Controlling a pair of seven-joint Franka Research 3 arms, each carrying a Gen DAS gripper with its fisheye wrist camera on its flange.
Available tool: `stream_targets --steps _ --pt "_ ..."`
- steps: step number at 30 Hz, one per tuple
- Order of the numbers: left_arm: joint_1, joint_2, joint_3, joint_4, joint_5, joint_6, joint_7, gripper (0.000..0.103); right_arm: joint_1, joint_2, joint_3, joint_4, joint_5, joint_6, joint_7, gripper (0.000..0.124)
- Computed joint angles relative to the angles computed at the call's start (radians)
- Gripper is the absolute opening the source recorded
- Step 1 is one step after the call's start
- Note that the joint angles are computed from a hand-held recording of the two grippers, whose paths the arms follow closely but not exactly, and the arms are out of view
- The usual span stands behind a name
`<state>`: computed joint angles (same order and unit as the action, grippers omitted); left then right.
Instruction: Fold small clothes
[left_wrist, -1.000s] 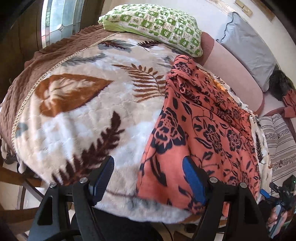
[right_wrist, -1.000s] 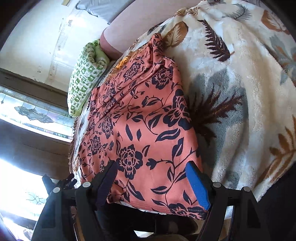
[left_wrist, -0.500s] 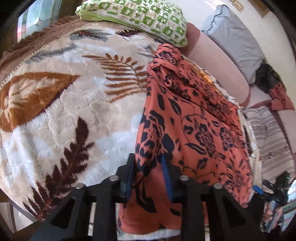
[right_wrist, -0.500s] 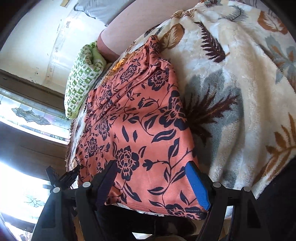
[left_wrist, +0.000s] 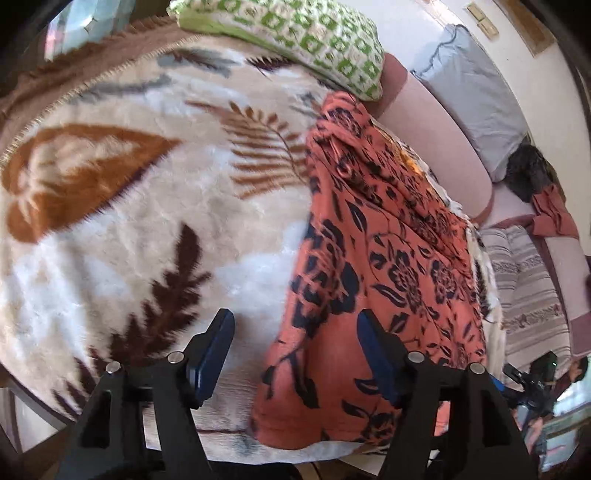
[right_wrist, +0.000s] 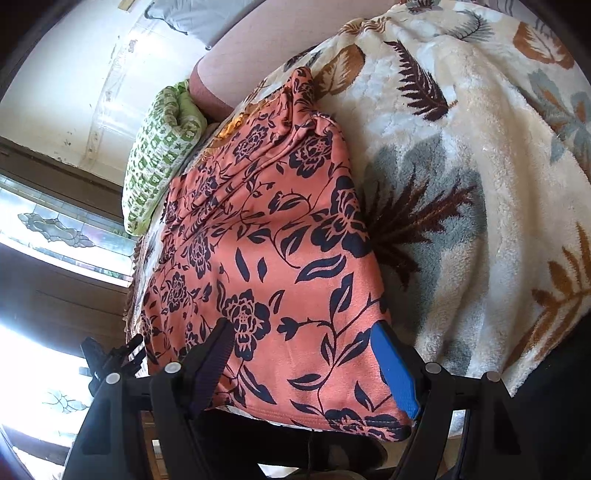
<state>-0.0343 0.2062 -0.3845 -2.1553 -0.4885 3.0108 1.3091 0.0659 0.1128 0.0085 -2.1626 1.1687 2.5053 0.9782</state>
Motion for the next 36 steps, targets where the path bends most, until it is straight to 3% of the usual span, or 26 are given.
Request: stream_targets --steps 1,3,5,6,8,10,13,14,17,19,20,22,23,24,25,27,29,31,32,33,34,35,36 --pt "0.001 0.008 -0.007 0.009 0.004 -0.004 0.018 0.063 -0.001 0.0 0.0 -0.001 0.002 0.003 0.002 0.079" --pt "0.01 0.029 -0.033 0.041 0.006 -0.033 0.076 0.03 0.0 0.0 -0.001 -0.005 -0.001 0.017 0.012 0.079" --pt "-0.029 0.036 0.006 0.055 0.069 -0.059 0.038 0.014 -0.001 -0.002 -0.001 -0.009 0.0 0.026 0.013 0.079" --pt "-0.036 0.041 0.012 0.062 0.084 -0.064 0.028 0.01 -0.001 -0.003 -0.002 -0.012 0.002 0.032 0.012 0.079" --pt "0.007 0.044 -0.041 0.059 0.012 -0.042 0.09 0.009 -0.002 -0.007 -0.003 -0.016 0.007 0.044 0.013 0.079" --pt "0.037 0.043 -0.077 0.059 -0.05 -0.033 0.148 0.009 -0.005 -0.01 -0.005 -0.02 0.02 0.051 0.012 0.079" --pt "-0.014 0.04 -0.014 0.073 0.028 -0.073 0.098 0.018 -0.006 -0.011 -0.005 -0.022 0.034 0.067 -0.003 0.079" --pt "-0.004 0.047 -0.025 0.084 0.012 -0.086 0.122 0.024 -0.005 -0.005 -0.005 -0.018 0.031 0.069 -0.001 0.079" --pt "0.04 0.058 -0.083 0.091 -0.089 -0.074 0.233 0.025 -0.004 0.017 -0.003 -0.006 0.006 0.07 0.018 0.079" --pt "0.064 0.064 -0.118 0.094 -0.17 -0.058 0.315 0.02 -0.008 0.041 0.001 0.008 0.014 0.068 0.018 0.078" --pt "0.06 0.066 -0.117 0.097 -0.184 -0.059 0.328 0.012 -0.013 0.049 0.004 0.011 0.024 0.065 0.012 0.077" --pt "0.06 0.066 -0.122 0.099 -0.221 -0.05 0.366 0.008 -0.019 0.07 0.01 0.022 0.044 0.061 0.009 0.077" --pt "0.088 0.064 -0.158 0.099 -0.291 -0.036 0.433 0.007 -0.021 0.072 0.014 0.023 0.054 0.063 -0.002 0.076" --pt "0.116 0.064 -0.196 0.103 -0.375 -0.022 0.51 0.007 -0.023 0.07 0.016 0.024 0.053 0.054 -0.012 0.068" --pt "0.135 0.058 -0.221 0.105 -0.443 -0.015 0.575 0.007 -0.029 0.072 0.018 0.031 0.054 0.017 -0.023 0.052" --pt "0.116 0.026 -0.203 0.098 -0.464 -0.003 0.6 0.007 -0.047 0.076 0.018 0.044 0.06 -0.099 -0.045 0.023" --pt "0.094 0.005 -0.174 0.094 -0.472 0.0 0.602 0.007 -0.022 0.054 0.02 0.026 -0.003 -0.054 -0.042 0.023" --pt "0.03 -0.017 -0.09 0.073 -0.359 -0.008 0.488 0.007 -0.008 0.048 0.019 0.018 -0.037 -0.023 -0.034 0.023" --pt "-0.012 -0.021 -0.036 0.063 -0.274 -0.022 0.409 0.009 -0.008 0.052 0.017 0.019 -0.036 -0.025 -0.028 0.023" --pt "-0.048 -0.025 0.012 0.054 -0.186 -0.046 0.323 0.02 -0.01 0.057 0.015 0.02 -0.036 -0.028 -0.016 0.023" --pt "-0.054 -0.023 0.026 0.052 -0.162 -0.079 0.291 0.03 -0.013 0.064 0.012 0.024 -0.041 -0.034 -0.002 0.024" --pt "-0.05 -0.019 0.024 0.052 -0.173 -0.094 0.29 0.049 -0.016 0.07 0.01 0.025 -0.043 -0.039 0.015 0.025" --pt "-0.048 -0.013 0.021 0.046 -0.19 -0.096 0.289 0.057 -0.022 0.073 0.011 0.024 -0.025 -0.046 0.017 0.026"
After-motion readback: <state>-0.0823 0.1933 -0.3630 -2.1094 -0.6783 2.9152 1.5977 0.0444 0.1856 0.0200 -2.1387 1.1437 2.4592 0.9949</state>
